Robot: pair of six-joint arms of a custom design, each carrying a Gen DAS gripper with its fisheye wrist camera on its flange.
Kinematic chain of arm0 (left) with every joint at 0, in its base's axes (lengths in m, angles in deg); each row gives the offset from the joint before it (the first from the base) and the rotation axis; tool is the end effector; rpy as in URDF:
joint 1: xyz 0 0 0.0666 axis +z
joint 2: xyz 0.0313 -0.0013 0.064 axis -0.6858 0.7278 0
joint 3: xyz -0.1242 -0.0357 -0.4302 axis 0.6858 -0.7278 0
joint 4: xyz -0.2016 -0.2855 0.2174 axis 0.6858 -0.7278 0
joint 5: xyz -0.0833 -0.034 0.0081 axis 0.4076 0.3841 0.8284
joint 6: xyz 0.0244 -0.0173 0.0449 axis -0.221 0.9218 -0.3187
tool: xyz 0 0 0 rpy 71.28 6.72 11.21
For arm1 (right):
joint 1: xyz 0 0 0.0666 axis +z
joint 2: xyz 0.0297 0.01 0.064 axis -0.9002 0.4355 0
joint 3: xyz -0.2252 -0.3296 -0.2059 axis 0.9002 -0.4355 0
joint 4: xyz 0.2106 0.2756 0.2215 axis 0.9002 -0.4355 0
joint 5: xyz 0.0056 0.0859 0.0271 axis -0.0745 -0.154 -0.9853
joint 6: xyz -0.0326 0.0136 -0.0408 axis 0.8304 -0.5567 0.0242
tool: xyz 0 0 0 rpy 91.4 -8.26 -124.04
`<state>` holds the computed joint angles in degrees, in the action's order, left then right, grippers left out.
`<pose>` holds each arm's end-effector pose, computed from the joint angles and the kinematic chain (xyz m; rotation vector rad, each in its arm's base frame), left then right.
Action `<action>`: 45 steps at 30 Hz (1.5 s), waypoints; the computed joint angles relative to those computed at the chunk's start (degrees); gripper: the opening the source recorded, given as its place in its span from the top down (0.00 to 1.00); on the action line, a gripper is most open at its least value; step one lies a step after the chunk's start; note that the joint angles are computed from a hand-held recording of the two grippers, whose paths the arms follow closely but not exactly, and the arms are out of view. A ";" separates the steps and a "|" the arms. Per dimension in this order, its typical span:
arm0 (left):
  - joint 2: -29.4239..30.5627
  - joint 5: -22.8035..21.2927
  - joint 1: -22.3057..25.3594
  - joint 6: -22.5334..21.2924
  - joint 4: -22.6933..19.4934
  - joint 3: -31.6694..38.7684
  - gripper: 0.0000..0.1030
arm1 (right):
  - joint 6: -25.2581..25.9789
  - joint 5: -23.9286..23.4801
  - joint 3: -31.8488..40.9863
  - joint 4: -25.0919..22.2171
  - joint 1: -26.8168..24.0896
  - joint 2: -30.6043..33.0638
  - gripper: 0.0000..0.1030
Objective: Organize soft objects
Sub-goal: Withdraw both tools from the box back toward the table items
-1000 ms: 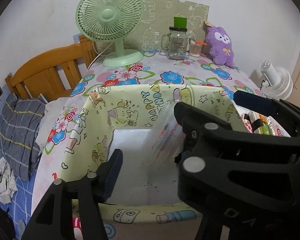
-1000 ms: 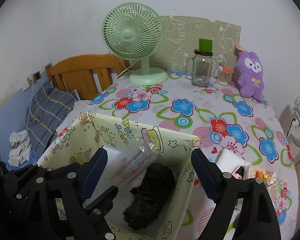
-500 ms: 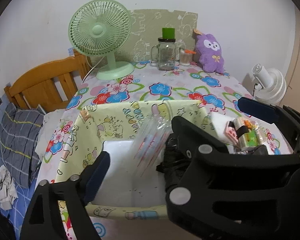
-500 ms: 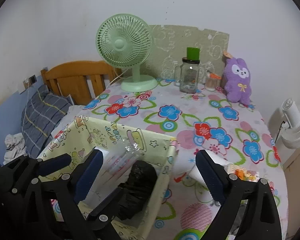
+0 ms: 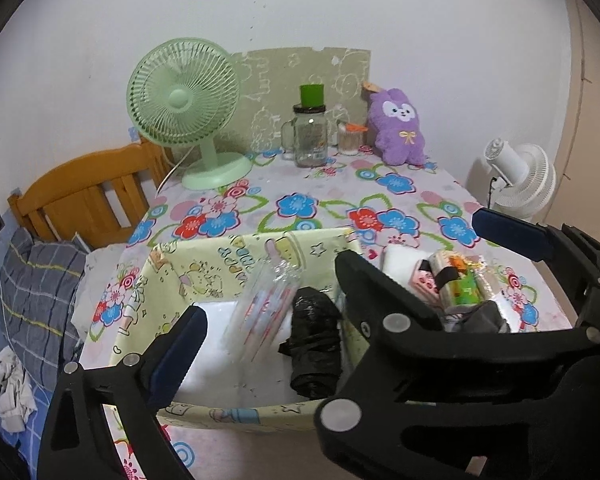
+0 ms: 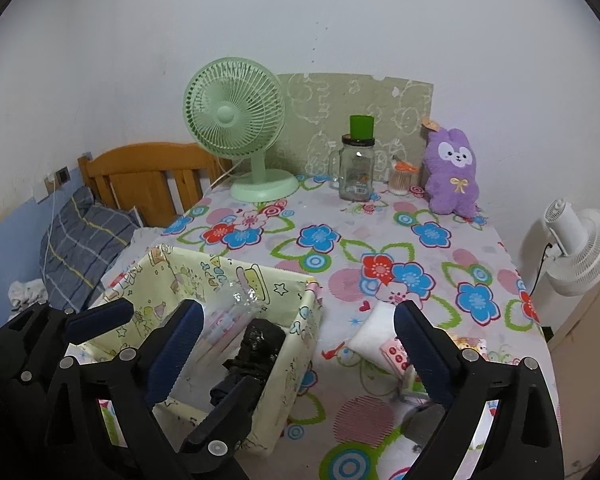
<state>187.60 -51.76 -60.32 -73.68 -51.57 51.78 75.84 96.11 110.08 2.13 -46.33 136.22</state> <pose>0.6417 -0.1992 0.5519 0.4836 2.2473 -0.1737 0.6283 0.1927 0.5409 0.0456 2.1410 0.0423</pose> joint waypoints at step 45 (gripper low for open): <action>-4.76 -0.56 -9.19 1.16 6.11 -7.42 0.04 | -2.20 5.87 -17.76 5.75 -5.38 -13.98 0.00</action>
<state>182.84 -52.32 -69.51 -72.52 -45.45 44.35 73.64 101.98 92.32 7.88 -51.71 122.24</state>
